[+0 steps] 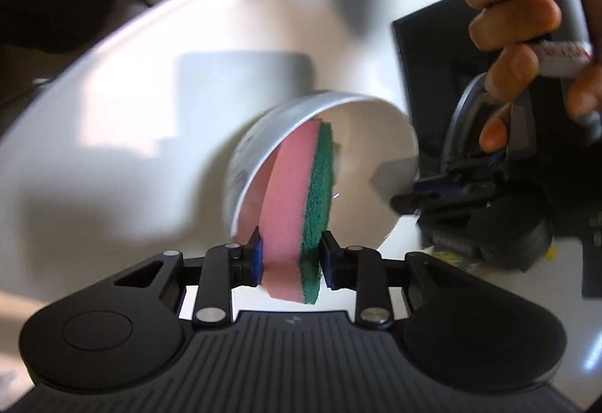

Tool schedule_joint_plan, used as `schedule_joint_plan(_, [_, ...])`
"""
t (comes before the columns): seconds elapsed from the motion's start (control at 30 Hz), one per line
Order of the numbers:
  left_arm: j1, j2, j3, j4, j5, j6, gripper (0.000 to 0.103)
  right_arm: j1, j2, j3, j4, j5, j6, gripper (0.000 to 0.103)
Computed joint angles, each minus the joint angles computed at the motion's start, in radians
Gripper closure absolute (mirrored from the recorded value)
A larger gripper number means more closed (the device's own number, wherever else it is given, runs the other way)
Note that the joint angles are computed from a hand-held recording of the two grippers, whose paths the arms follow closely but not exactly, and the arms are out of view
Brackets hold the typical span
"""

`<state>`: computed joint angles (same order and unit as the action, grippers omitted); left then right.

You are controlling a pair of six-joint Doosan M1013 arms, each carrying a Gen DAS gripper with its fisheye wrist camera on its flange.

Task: Clean bowl
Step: 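Keep scrubbing the bowl interior with the right tool while the left tool holds the bowl rim, then scrub around the bowl wall with the right tool while the left tool holds the bowl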

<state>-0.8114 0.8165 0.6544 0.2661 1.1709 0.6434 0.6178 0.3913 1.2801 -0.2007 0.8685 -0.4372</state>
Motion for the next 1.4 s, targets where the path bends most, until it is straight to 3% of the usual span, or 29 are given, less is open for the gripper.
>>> schedule_joint_plan(0.07, [0.014,0.001,-0.008,-0.053,0.001,0.018,0.091,0.002,0.0,-0.007,-0.029,0.009,0.046,0.078])
schedule_joint_plan(0.17, [0.026,-0.005,-0.008,-0.082,-0.018,0.026,0.103,0.014,-0.01,0.041,-0.121,-0.141,0.28,0.078])
schedule_joint_plan(0.27, [0.035,-0.012,-0.005,-0.108,-0.049,0.029,0.103,0.028,0.0,0.065,-0.136,-0.223,0.504,0.078])
schedule_joint_plan(0.4, [0.025,0.026,-0.069,-0.051,0.038,0.035,0.103,0.053,0.015,0.086,-0.145,-0.266,0.781,0.078])
schedule_joint_plan(0.47, [0.019,0.031,-0.078,-0.025,0.053,0.043,0.103,0.049,0.013,0.09,-0.082,-0.264,0.735,0.078])
schedule_joint_plan(0.6, [0.021,0.035,-0.084,-0.047,0.047,0.076,0.103,0.019,-0.005,0.101,0.007,-0.234,0.281,0.078])
schedule_joint_plan(0.67, [0.018,0.038,-0.09,-0.035,0.055,0.09,0.103,0.013,-0.004,0.071,-0.014,-0.174,0.256,0.078])
schedule_joint_plan(0.73, [0.019,0.034,-0.083,-0.039,0.049,0.091,0.103,0.017,0.018,0.004,-0.042,-0.081,0.44,0.078])
schedule_joint_plan(0.9, [0.028,0.025,-0.065,-0.07,0.03,0.103,0.103,0.028,0.082,-0.112,-0.078,0.025,1.095,0.078])
schedule_joint_plan(1.0, [0.023,0.03,-0.075,-0.054,0.042,0.123,0.103,0.04,0.102,-0.136,-0.033,0.073,1.261,0.078])
schedule_joint_plan(1.07, [0.02,0.032,-0.078,-0.043,0.05,0.134,0.103,0.048,0.099,-0.118,-0.014,0.06,1.263,0.078])
schedule_joint_plan(1.13, [0.023,0.033,-0.079,-0.059,0.057,0.15,0.095,0.053,0.083,-0.076,-0.013,0.016,1.163,0.078])
schedule_joint_plan(1.23, [0.031,0.029,-0.072,-0.096,0.053,0.171,0.094,0.041,0.048,0.001,0.013,-0.069,0.821,0.077])
schedule_joint_plan(1.37, [0.042,0.022,-0.057,-0.168,0.04,0.185,0.091,0.007,0.019,0.052,0.077,-0.111,0.349,0.077])
schedule_joint_plan(1.4, [0.041,0.021,-0.055,-0.169,0.042,0.18,0.091,0.002,0.019,0.052,0.067,-0.109,0.289,0.077])
